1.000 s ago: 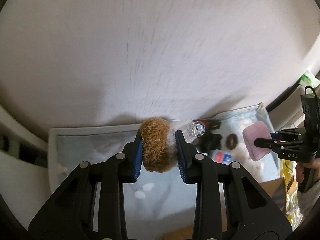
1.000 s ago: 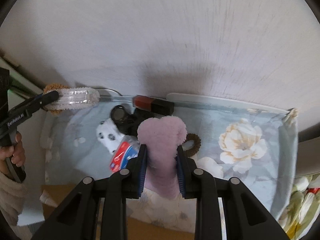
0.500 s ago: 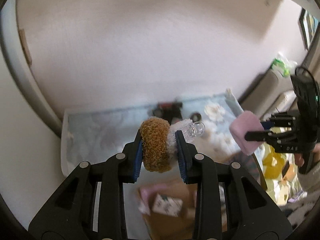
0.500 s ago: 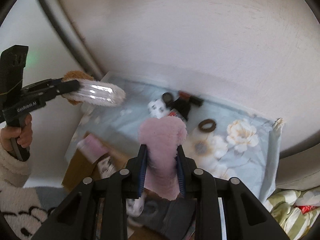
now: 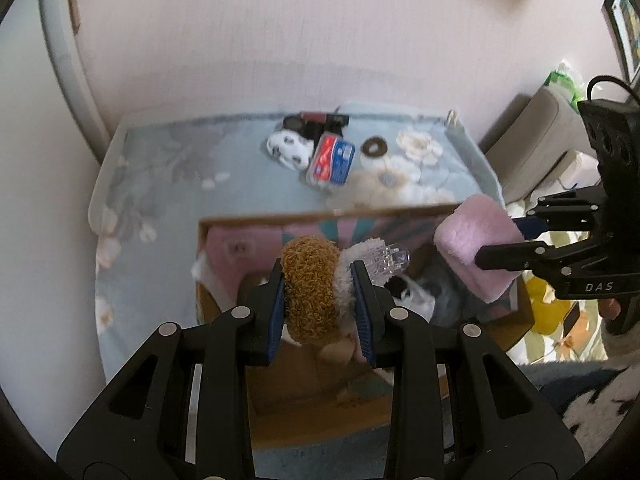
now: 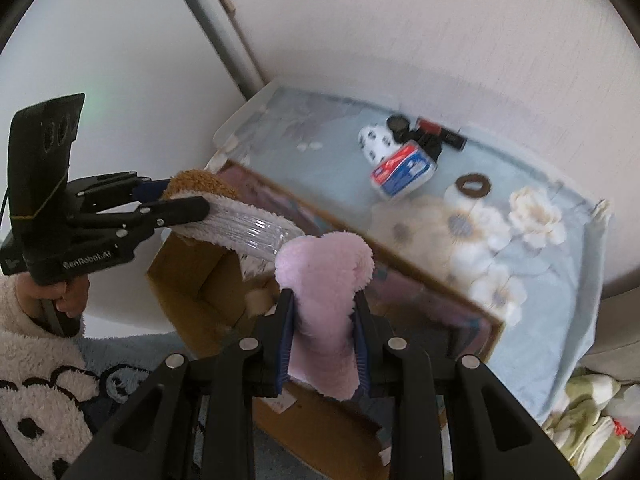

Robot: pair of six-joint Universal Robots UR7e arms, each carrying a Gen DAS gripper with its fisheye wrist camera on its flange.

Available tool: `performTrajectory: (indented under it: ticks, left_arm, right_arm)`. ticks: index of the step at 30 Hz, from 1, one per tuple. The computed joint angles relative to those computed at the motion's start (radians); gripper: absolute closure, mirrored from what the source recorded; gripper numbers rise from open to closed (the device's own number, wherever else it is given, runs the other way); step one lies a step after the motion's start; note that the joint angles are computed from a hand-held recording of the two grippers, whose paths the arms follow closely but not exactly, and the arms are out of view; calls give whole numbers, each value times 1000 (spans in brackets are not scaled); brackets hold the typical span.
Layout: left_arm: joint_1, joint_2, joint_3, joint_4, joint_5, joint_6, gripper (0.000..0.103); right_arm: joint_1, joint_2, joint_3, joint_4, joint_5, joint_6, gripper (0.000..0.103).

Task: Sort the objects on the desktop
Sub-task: 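Carry the scrunchie and pink hair tie over the box and release both inside, then move both open tools back to the items on the table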

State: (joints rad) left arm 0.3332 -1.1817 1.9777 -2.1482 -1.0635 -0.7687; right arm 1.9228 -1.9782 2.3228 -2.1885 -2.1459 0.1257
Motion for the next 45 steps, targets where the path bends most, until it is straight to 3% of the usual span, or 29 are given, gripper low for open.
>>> performTrajectory:
  ticks: [5, 16, 18, 19, 21, 22, 23, 26, 45]
  left_arm:
    - [-20, 0, 24, 21, -3, -65, 76]
    - [-31, 13, 18, 79, 1, -97, 74]
    - [-19, 18, 11, 94, -21, -117, 68]
    - [-13, 17, 9, 98, -30, -128, 63]
    - [-3, 10, 13, 91, -40, -148, 30]
    - [-2, 7, 13, 94, -35, -154, 0]
    - [-8, 1, 17, 92, -13, -162, 0]
    - [-10, -9, 13, 89, 6, -157, 0]
    - [16, 6, -39, 96, 38, -44, 0]
  right_arm:
    - [-8, -31, 22, 32, 27, -7, 78]
    - [-25, -67, 35, 54, 50, -25, 78]
    - [-35, -70, 37, 59, 60, -25, 70]
    - [-39, -67, 35, 66, 62, -23, 65]
    - [-44, -59, 30, 88, 59, -5, 42]
    - [-45, -56, 27, 97, 55, 4, 38]
    - [-44, -57, 27, 98, 49, 8, 30]
    - [-36, -66, 28, 79, 26, 17, 25]
    - [-31, -73, 19, 32, -15, 60, 25]
